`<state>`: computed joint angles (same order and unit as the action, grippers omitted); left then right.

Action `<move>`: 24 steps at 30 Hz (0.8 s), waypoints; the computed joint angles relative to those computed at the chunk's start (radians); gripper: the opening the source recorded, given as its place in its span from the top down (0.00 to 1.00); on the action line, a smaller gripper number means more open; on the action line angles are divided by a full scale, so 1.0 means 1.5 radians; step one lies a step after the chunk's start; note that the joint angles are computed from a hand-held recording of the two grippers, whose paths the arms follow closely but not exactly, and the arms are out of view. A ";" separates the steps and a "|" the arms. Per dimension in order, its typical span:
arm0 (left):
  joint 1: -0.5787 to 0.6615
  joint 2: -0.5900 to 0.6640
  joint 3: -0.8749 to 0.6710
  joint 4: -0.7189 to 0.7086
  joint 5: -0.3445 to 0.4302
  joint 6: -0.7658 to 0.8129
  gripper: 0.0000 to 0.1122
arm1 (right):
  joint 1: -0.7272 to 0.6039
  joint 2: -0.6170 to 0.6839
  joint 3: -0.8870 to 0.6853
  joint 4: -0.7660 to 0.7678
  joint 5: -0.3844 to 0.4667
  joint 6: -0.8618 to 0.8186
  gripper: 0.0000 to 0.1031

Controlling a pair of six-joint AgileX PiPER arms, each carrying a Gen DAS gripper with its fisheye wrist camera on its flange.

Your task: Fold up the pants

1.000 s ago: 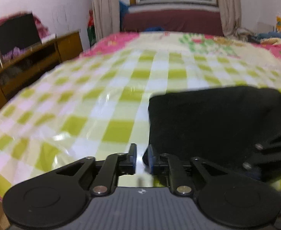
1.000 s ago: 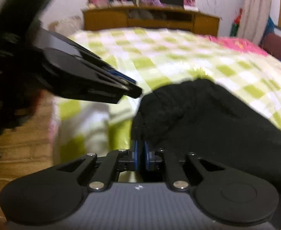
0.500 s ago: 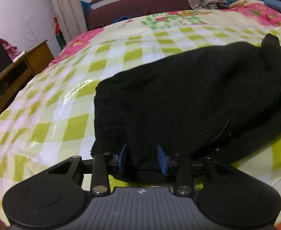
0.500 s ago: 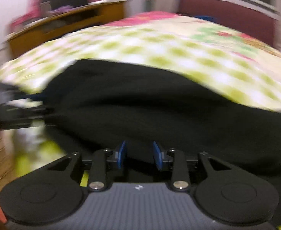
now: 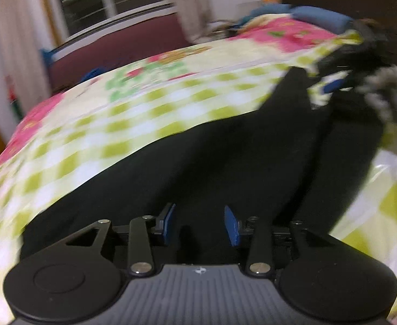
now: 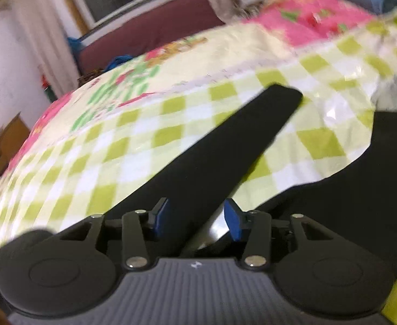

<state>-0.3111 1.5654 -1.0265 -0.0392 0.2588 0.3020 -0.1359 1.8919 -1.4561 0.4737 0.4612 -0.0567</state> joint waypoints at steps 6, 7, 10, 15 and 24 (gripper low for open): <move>-0.077 0.091 -0.076 0.030 0.001 0.013 0.51 | -0.067 0.108 -0.078 0.215 0.030 -0.096 0.54; -0.083 0.106 -0.089 0.033 0.003 0.014 0.51 | -0.071 0.117 -0.083 0.242 0.028 -0.114 0.54; -0.105 0.142 -0.120 0.128 0.015 -0.075 0.51 | -0.081 0.142 -0.099 0.314 0.027 -0.153 0.51; -0.123 0.133 -0.117 0.204 0.035 -0.158 0.63 | -0.096 0.145 -0.128 0.301 0.058 -0.115 0.91; -0.153 0.050 -0.085 0.147 0.021 -0.099 0.73 | -0.225 -0.177 0.166 0.575 0.133 -0.502 0.94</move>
<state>-0.5408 1.6408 -1.1541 0.1817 0.2898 0.1540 -0.4741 1.6268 -1.2066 1.3361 0.6600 -0.8095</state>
